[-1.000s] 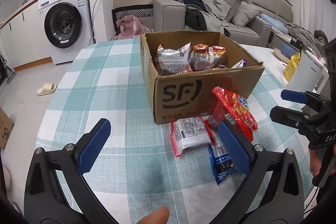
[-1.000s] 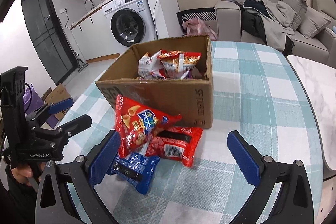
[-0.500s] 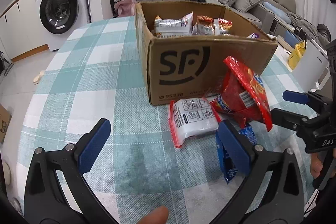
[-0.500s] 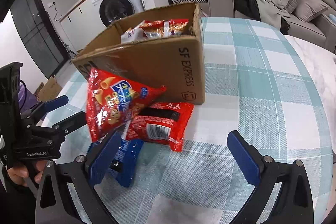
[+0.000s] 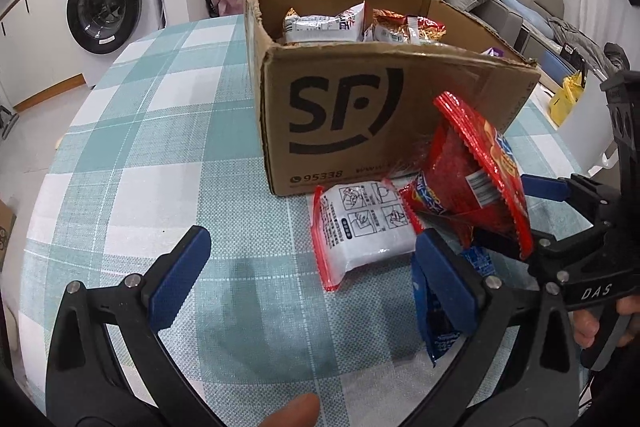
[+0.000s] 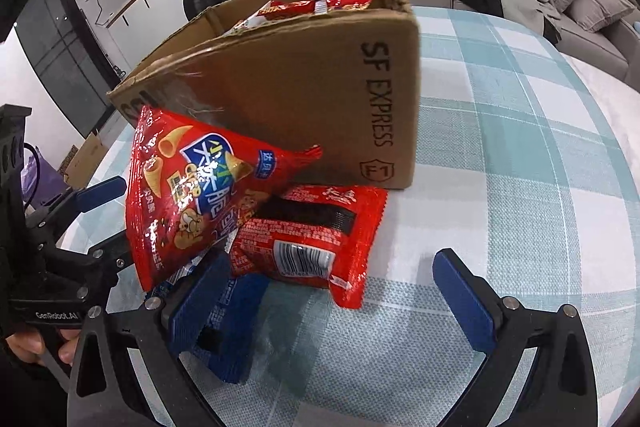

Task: Organize snacks
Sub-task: 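Grasp the white biscuit pack with the left tool while the right tool grasps the red wafer pack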

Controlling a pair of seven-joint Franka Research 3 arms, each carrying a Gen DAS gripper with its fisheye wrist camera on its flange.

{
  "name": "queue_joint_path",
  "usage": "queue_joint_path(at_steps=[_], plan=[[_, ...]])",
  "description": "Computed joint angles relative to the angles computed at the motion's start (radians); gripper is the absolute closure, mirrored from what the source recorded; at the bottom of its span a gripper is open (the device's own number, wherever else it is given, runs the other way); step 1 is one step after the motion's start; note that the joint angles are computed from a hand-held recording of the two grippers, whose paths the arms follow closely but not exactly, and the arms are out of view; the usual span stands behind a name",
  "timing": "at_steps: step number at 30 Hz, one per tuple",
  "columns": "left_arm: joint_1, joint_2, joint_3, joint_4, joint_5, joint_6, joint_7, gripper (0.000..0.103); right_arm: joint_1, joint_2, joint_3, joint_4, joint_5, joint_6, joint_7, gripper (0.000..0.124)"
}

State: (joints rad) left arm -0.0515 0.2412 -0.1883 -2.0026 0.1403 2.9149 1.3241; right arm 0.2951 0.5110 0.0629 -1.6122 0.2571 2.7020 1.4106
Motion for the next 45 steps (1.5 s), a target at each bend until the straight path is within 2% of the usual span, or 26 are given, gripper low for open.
queue_joint_path(at_steps=[2,6,14,19,22,29,33,36,38,39,42,43,44,45], plan=[[-0.012,0.005,0.015,0.006,0.023,-0.003,-0.022,0.001,0.007,0.020,-0.006,0.027,-0.008,-0.002,0.007,0.021],[0.015,0.022,-0.009,0.023,-0.016,-0.011,0.009,0.001,0.016,0.041,-0.019,0.059,-0.030,-0.015,0.029,0.021],[0.018,0.037,-0.010,0.035,-0.019,-0.013,0.018,0.001,0.010,0.036,-0.040,0.046,-0.051,0.000,0.070,0.021],[0.043,0.036,-0.054,0.032,-0.081,-0.016,0.090,0.001,-0.005,0.023,-0.019,0.025,-0.047,0.016,0.027,0.022],[0.024,0.046,-0.042,0.047,-0.072,-0.029,0.092,0.001,-0.006,0.026,-0.013,0.028,-0.045,0.020,0.001,0.022],[0.013,0.067,-0.035,0.078,-0.073,-0.057,0.097,0.001,0.011,0.044,-0.036,0.053,-0.071,0.024,0.019,0.040],[0.026,0.067,-0.040,0.078,-0.091,-0.061,0.108,0.002,0.007,0.021,-0.038,0.014,-0.075,0.039,0.017,0.045],[0.059,0.077,-0.080,0.089,-0.157,-0.074,0.167,0.009,0.005,0.009,-0.034,-0.009,-0.073,0.055,0.008,0.047],[0.092,0.086,-0.114,0.095,-0.220,-0.088,0.236,0.019,0.001,0.007,-0.028,-0.014,-0.068,0.059,-0.001,0.050],[0.085,0.086,-0.107,0.094,-0.222,-0.082,0.241,0.020,0.008,-0.003,-0.031,-0.031,-0.071,0.066,0.003,0.051],[0.106,0.091,-0.137,0.099,-0.285,-0.078,0.306,0.037,0.011,-0.012,-0.033,-0.047,-0.072,0.077,0.003,0.052],[0.122,0.092,-0.156,0.098,-0.320,-0.076,0.343,0.046,0.007,-0.015,-0.029,-0.052,-0.067,0.080,0.000,0.053],[0.133,0.090,-0.171,0.096,-0.351,-0.076,0.375,0.049,0.007,-0.020,-0.028,-0.059,-0.065,0.083,0.000,0.054],[0.124,0.088,-0.161,0.095,-0.354,-0.073,0.376,0.050,0.006,-0.019,-0.027,-0.057,-0.062,0.081,-0.001,0.055]])
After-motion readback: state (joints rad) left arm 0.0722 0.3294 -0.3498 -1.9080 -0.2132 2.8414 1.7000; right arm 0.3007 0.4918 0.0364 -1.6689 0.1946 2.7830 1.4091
